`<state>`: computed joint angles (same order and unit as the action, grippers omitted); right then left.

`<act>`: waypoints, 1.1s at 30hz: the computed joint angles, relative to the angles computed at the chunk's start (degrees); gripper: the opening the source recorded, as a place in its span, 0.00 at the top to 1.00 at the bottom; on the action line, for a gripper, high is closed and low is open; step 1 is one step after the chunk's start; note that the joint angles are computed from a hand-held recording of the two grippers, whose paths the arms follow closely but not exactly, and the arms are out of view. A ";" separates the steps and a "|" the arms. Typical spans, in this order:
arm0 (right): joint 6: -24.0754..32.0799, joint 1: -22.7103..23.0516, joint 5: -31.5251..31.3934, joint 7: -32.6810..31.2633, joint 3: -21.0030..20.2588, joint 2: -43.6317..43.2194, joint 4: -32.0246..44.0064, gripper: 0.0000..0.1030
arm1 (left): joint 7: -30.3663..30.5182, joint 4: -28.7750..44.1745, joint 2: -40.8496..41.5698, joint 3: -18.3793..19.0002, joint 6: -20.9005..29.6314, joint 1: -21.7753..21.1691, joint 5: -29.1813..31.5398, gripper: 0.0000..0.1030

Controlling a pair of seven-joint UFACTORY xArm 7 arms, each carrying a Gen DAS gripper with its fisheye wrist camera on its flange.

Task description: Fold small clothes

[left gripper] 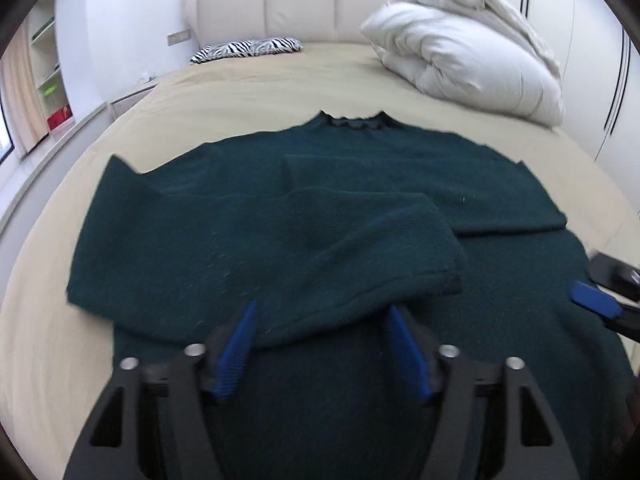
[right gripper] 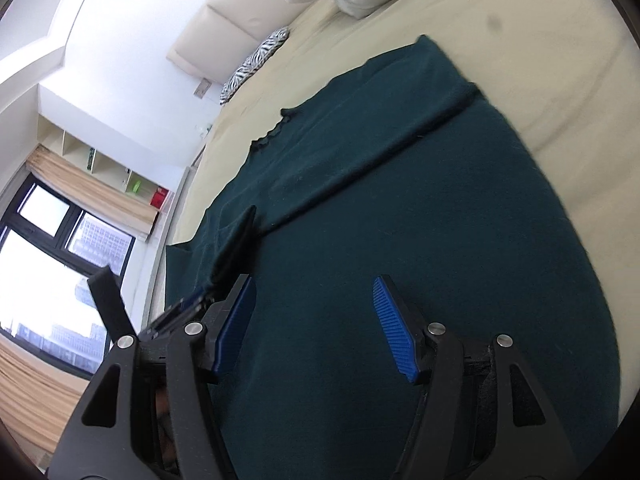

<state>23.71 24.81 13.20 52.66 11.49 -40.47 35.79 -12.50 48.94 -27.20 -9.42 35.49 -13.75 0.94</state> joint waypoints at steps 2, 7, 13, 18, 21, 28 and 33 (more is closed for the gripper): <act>-2.35 2.47 1.05 -3.71 -2.22 5.65 3.53 0.41 | -0.88 -3.19 -4.01 1.33 0.43 -0.70 -2.37 0.28; -1.35 6.72 6.58 -11.98 -5.49 20.98 16.01 0.41 | -1.47 -10.12 -12.34 5.48 0.89 -0.62 -7.62 0.28; 4.80 1.56 2.49 -6.36 -0.36 30.96 25.37 0.40 | 0.09 -12.72 -16.09 9.61 1.66 1.40 -11.29 0.29; 9.84 1.11 -2.67 -7.79 1.74 34.93 31.72 0.69 | 1.02 -12.51 -15.91 10.93 0.82 2.84 -13.27 0.29; 12.25 1.18 -7.79 -10.06 2.35 36.97 36.07 0.93 | 1.32 -11.61 -15.43 11.49 0.15 3.83 -13.95 0.29; 15.71 0.40 -18.99 -15.49 1.82 36.54 44.97 0.94 | 2.52 -6.64 -10.48 12.47 -2.47 5.81 -14.24 0.30; 14.21 -3.41 -18.60 -18.39 -0.64 34.01 41.02 0.94 | 2.74 -1.93 -3.46 10.86 -4.72 7.71 -11.97 0.29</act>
